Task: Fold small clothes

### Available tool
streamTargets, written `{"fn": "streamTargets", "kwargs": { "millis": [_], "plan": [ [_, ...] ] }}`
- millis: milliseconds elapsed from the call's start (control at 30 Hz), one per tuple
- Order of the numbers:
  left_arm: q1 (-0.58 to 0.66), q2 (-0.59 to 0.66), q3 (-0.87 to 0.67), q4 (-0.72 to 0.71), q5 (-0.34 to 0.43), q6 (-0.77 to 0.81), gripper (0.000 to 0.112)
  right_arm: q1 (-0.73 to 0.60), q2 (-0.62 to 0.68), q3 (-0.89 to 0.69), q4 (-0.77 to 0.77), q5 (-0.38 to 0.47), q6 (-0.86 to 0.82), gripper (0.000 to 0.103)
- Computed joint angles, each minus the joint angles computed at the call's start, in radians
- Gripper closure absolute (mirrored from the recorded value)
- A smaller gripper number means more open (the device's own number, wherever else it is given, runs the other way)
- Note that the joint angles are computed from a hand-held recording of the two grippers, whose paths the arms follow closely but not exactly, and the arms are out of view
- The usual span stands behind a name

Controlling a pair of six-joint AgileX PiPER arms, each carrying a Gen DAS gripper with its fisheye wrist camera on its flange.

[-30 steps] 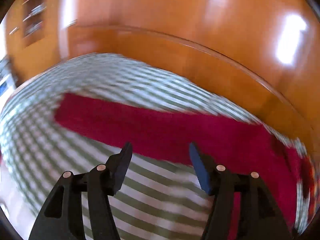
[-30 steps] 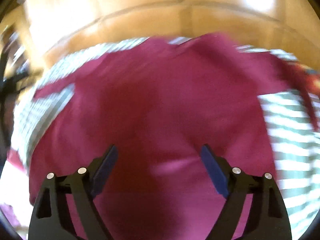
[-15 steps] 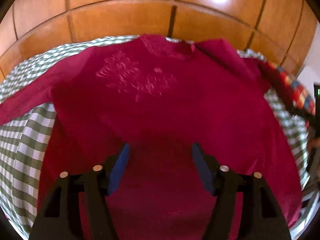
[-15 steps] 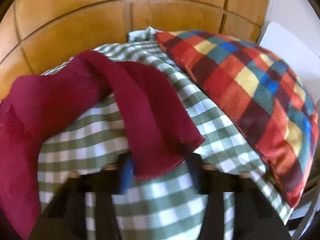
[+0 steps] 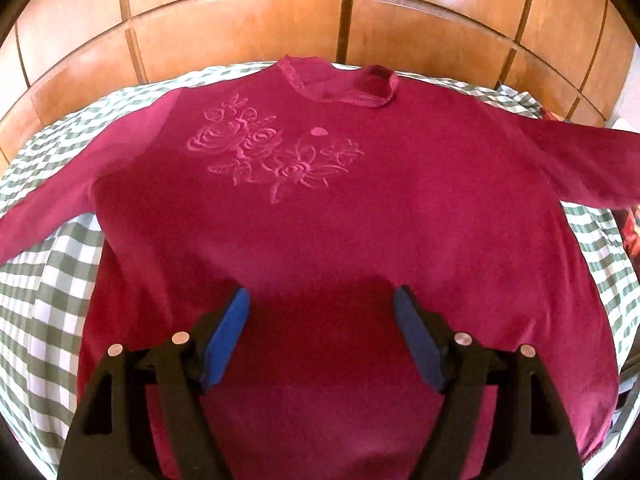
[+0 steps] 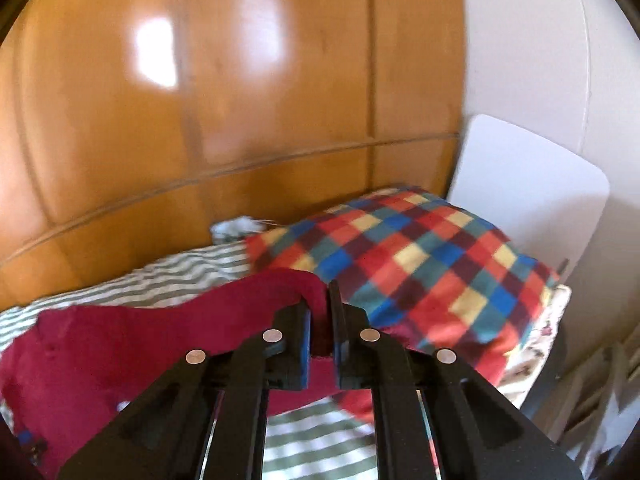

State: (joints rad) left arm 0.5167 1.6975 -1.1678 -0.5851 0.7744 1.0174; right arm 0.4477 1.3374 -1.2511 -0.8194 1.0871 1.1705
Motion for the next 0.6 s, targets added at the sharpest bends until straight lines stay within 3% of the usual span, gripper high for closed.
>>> {"fn": "streamTargets", "kwargs": {
  "millis": [233, 267, 300, 367, 433, 600],
  "plan": [
    [-0.024, 0.023, 0.003, 0.013, -0.049, -0.015, 0.031, -0.360, 0.219, -0.025, 0.276, -0.125, -0.270, 0.094],
    [-0.027, 0.021, 0.010, 0.010, -0.059, -0.012, 0.030, -0.402, 0.219, -0.013, 0.335, -0.171, -0.297, 0.078],
    [-0.026, 0.021, 0.016, 0.004, -0.068, -0.006, 0.029, -0.420, 0.213, -0.005, 0.355, -0.186, -0.291, 0.049],
    [-0.023, 0.023, 0.018, -0.009, -0.070, -0.001, 0.029, -0.427, 0.145, 0.057, 0.305, -0.229, -0.181, 0.025],
    [-0.018, 0.026, 0.022, -0.028, -0.073, 0.013, 0.028, -0.445, 0.057, 0.129, 0.308, -0.285, -0.130, 0.025],
    [-0.017, 0.024, 0.039, -0.055, -0.094, 0.039, 0.026, -0.521, -0.162, 0.358, 0.579, -0.448, -0.250, 0.026]
  ]
}}
